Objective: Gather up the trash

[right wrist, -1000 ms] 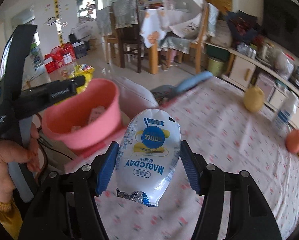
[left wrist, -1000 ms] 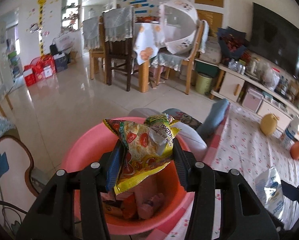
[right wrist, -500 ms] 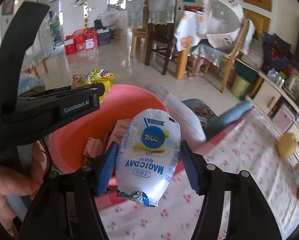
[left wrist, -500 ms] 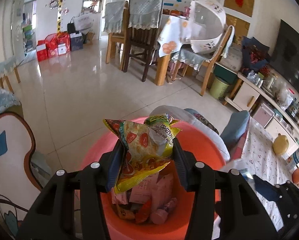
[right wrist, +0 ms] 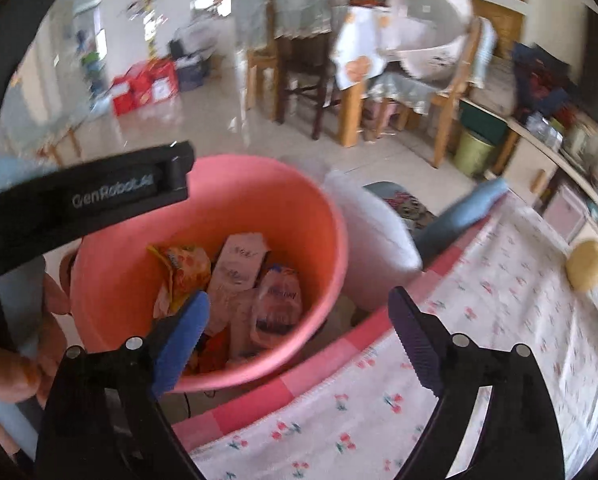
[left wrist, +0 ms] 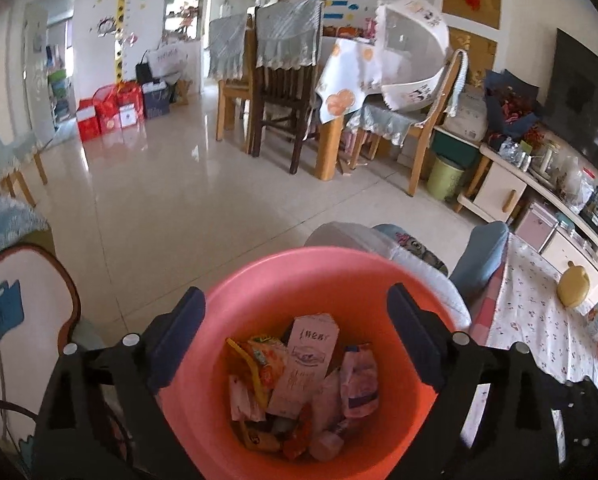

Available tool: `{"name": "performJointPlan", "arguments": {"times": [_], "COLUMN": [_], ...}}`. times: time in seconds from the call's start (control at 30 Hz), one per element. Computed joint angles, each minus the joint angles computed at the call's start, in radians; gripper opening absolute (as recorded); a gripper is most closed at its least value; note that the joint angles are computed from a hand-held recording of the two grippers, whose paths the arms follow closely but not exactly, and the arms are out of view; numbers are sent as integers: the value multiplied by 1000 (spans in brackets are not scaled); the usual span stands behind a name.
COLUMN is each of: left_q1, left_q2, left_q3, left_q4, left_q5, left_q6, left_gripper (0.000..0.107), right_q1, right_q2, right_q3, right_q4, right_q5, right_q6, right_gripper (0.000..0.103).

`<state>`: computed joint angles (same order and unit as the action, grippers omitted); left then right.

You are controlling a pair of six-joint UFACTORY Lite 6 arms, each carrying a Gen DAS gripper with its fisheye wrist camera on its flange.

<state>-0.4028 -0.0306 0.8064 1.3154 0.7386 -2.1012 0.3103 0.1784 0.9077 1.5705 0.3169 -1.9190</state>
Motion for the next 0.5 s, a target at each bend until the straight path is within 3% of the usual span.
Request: {"name": "performJointPlan", "arguments": {"times": [0.3,0.5], "left_q1": [-195,-386], "left_q2": [13,127], "left_q3": [60,178], "left_q4": [117,179], "left_q5": [151,287], "left_q6": [-76,-69], "left_gripper": [99,99], "right_q1": [-300,-543], "right_q2": [-236,-354], "right_q3": [-153,-220], "right_q4": [-52,-128], "right_q5": [138,244], "right_q6": [78,97], "right_gripper": [90,90]}}
